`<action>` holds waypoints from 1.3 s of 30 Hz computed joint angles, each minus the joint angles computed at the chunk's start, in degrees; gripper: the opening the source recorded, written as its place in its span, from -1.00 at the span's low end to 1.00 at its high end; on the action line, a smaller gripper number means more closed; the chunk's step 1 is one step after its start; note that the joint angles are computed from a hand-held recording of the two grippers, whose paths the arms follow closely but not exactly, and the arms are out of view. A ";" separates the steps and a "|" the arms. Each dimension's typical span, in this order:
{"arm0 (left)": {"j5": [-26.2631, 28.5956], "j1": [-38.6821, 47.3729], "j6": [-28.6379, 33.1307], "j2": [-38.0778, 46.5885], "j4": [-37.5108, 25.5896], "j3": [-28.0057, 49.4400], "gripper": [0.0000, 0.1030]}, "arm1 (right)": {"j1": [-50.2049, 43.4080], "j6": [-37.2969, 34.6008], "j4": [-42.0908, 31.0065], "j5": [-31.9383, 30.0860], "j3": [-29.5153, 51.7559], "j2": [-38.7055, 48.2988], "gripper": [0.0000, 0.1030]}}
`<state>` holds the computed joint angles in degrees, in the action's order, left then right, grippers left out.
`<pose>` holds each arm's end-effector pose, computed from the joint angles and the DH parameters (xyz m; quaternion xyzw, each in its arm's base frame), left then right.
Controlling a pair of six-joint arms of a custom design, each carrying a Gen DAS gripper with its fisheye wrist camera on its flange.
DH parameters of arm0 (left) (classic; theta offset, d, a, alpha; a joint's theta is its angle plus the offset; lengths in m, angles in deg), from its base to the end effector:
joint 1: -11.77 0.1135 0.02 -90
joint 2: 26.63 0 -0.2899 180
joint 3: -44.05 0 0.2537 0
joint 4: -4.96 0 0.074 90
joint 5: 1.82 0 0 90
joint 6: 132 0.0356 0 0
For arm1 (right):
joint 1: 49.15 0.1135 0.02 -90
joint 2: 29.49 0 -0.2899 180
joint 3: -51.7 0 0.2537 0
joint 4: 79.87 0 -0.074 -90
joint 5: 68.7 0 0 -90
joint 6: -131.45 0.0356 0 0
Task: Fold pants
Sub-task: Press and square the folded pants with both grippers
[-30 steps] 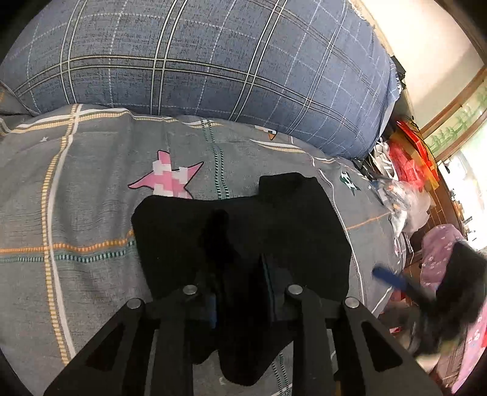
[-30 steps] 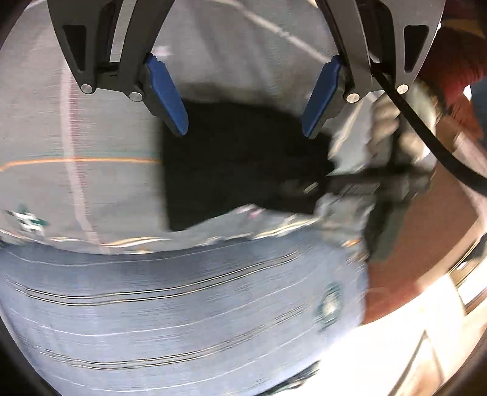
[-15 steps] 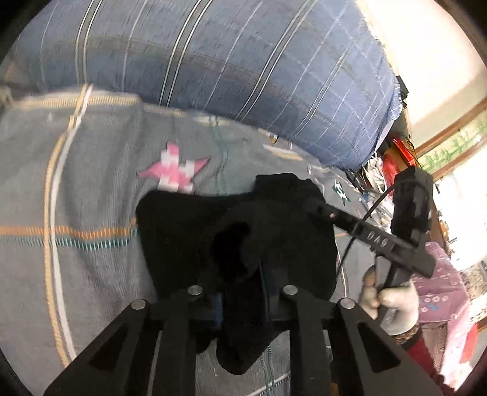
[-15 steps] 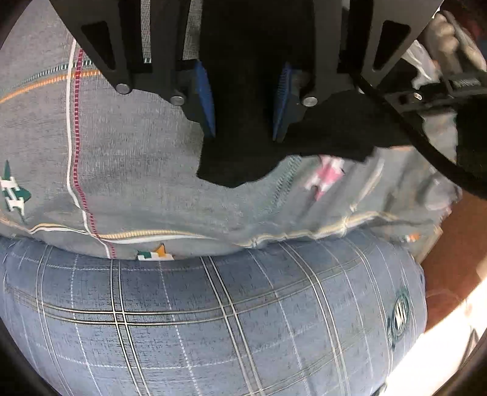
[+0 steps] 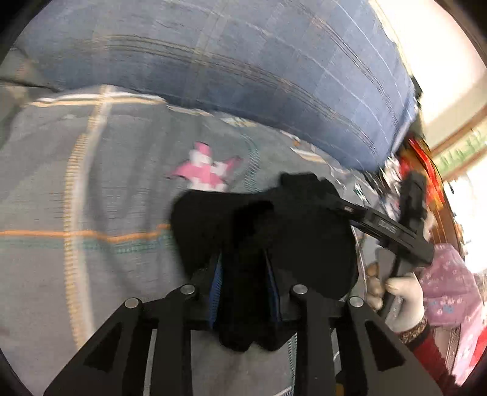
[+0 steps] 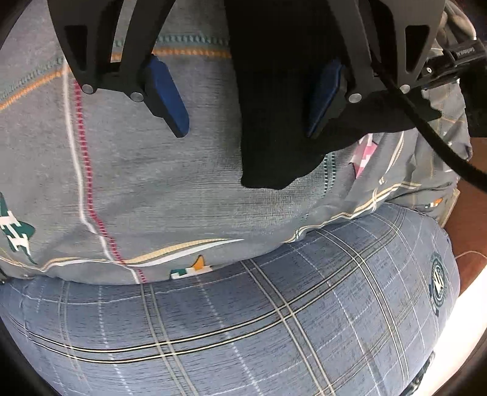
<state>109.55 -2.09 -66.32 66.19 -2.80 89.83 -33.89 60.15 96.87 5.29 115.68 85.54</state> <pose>0.2580 -0.0770 0.1298 -0.0296 0.9379 -0.2642 0.2230 0.3498 0.1056 0.0910 -0.0144 0.9435 0.2154 0.2515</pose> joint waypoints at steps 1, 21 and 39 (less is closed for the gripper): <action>-1.35 0.30 -0.37 -1.65 -0.84 -0.30 -0.48 | -0.39 0.04 1.18 0.34 -1.66 -1.87 0.58; 1.17 -2.41 -10.19 9.37 13.61 2.62 -0.55 | -2.06 10.41 22.85 -24.42 -13.20 -0.25 -0.08; 3.89 -1.17 -10.90 7.38 21.76 -6.44 0.60 | -8.16 6.21 21.04 -21.75 -18.34 -6.02 0.41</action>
<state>113.43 -3.26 -77.22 73.57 18.97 83.39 -42.05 66.36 117.90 -16.46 97.34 79.52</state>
